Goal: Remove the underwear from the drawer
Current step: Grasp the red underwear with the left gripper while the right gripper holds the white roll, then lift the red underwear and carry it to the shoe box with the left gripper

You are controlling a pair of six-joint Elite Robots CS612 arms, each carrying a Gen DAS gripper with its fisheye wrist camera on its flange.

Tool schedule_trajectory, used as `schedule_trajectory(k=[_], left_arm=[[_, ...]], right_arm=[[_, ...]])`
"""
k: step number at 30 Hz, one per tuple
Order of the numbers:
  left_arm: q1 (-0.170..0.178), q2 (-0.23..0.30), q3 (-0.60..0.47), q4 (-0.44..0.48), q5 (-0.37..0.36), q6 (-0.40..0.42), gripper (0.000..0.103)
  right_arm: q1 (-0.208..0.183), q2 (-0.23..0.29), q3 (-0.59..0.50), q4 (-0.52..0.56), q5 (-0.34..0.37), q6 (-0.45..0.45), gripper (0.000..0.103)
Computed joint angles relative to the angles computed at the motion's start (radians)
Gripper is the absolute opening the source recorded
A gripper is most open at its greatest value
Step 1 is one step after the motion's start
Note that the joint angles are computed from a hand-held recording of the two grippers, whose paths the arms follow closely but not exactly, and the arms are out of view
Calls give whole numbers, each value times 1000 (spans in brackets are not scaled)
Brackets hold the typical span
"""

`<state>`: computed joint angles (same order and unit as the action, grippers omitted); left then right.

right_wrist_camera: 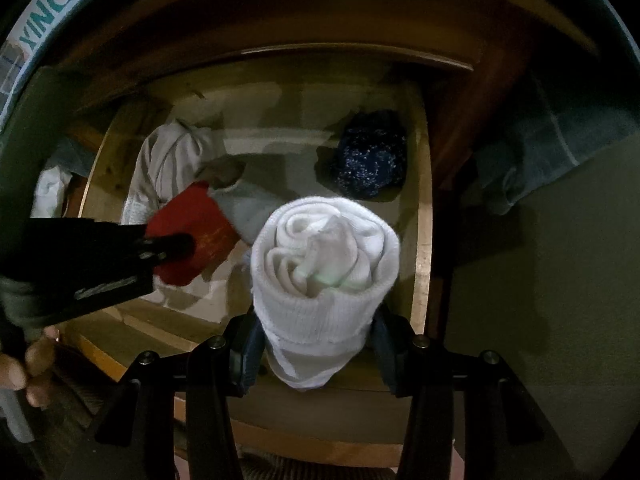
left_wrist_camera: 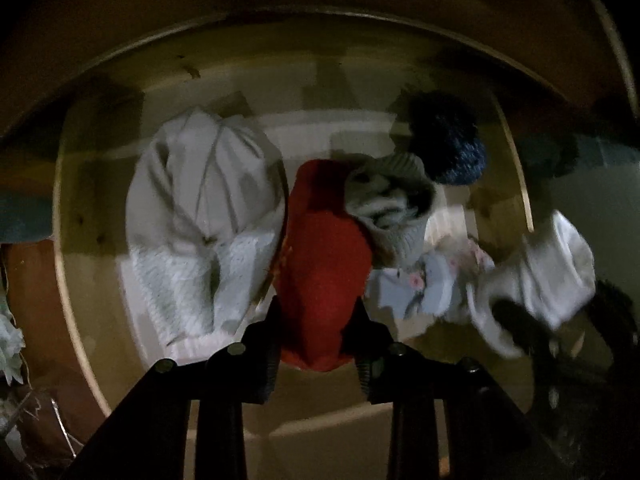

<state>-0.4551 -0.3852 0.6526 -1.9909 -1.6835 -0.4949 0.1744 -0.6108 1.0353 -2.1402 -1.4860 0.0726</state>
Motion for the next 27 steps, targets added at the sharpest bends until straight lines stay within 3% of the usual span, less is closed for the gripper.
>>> schedule_trajectory(k=[14,27], left_arm=[[-16,-199,329,-221,52,26,31],[-43,-339,491,-431,170,90,31]], right_arm=[[15,4,-8,0,-68,-14,44],[21,10,-18,7,-103,-19,44]])
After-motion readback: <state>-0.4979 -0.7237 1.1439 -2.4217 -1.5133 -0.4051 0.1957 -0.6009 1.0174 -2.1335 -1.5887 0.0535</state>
